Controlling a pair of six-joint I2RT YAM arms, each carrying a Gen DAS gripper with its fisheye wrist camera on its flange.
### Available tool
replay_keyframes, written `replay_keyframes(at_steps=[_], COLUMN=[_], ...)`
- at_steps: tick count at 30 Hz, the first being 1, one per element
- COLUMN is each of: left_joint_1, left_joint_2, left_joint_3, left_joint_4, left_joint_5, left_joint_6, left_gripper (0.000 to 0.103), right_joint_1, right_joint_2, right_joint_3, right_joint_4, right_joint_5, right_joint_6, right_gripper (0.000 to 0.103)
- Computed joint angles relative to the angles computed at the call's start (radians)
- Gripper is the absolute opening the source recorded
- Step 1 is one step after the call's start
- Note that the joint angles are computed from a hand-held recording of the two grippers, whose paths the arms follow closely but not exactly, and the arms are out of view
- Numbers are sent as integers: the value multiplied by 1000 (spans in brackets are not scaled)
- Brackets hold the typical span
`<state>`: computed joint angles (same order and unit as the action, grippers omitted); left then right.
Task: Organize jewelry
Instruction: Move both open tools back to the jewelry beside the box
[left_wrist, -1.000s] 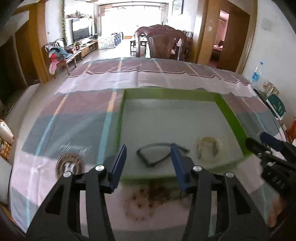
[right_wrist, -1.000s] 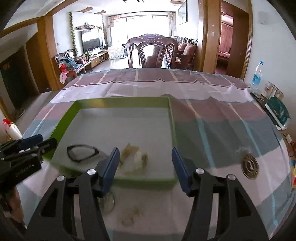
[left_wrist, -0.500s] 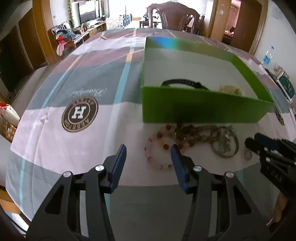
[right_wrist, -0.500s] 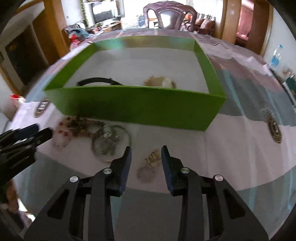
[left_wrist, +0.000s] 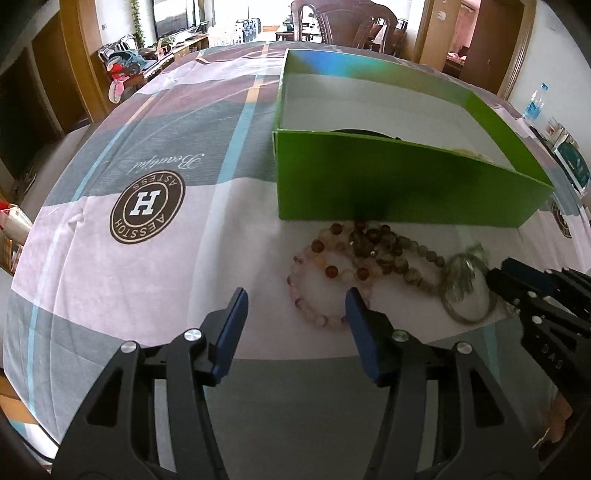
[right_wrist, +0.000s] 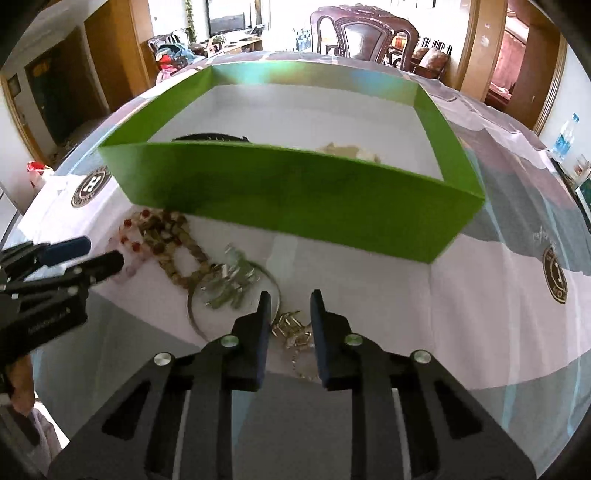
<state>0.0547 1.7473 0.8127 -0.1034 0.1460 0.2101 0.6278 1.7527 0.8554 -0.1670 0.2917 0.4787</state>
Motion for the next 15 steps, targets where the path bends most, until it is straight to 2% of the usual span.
replay_keyframes(at_steps=[3,8,12,13,15], left_joint_1=[2,-8,-13,-19,-21], left_joint_2=[-3,-12,-35,-41,-59], left_joint_3=[-6,-19,-34,-38,-55], left_joint_4=[-8,-11,-38,-45,-46], left_joint_5=[6,9,44,49,53], left_joint_6=[9,19,49,50,56], left_gripper=[55,55,55,55,55], right_joint_1=[-17,-105,-180,-190,-183], right_joint_2=[-52,-254,-365,-372,-371], right_joint_3=[-60,-218,-275,-282,-299], right_joint_4=[9,39,14,5,10], right_joint_5=[-5,-29,-38,-40,-64], right_joint_6=[11,61,77,79,82], right_gripper=[22,23,24,26,35])
